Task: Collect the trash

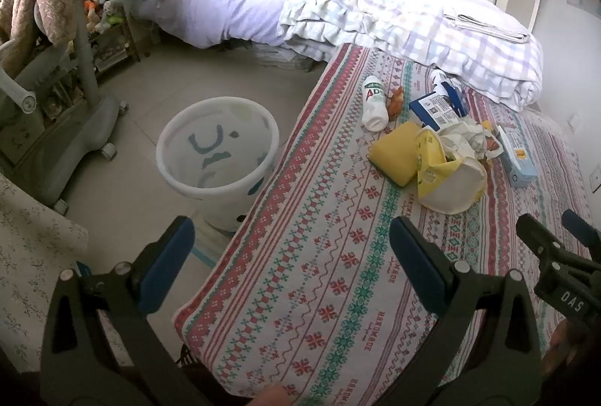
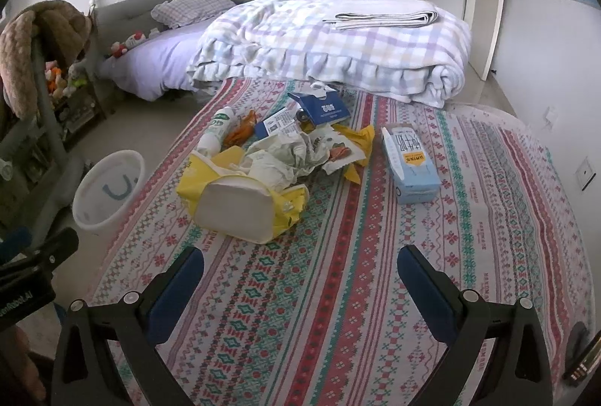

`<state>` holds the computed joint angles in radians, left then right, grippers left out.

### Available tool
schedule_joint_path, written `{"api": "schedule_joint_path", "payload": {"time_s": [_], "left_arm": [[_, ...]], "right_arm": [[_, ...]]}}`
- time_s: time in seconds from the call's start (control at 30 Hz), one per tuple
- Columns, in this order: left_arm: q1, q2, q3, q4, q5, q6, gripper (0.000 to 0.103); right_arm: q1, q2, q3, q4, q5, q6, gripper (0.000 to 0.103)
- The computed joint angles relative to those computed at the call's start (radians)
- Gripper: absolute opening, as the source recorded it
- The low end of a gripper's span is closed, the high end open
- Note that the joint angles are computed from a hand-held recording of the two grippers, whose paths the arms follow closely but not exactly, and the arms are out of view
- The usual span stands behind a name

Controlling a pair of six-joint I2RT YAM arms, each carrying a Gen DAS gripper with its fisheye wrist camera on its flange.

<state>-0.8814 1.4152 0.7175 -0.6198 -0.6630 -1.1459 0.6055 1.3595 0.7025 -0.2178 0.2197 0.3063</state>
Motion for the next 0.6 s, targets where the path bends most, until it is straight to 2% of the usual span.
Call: {"api": "schedule_joint_path", "payload": {"time_s": [0.6], "left_arm": [[-0.012, -0.001, -0.009, 0.004, -0.007, -0.018, 0.103]], "right_arm": [[-0.007, -0.005, 0.0, -0.006, -0.018, 0.005, 0.103]]}}
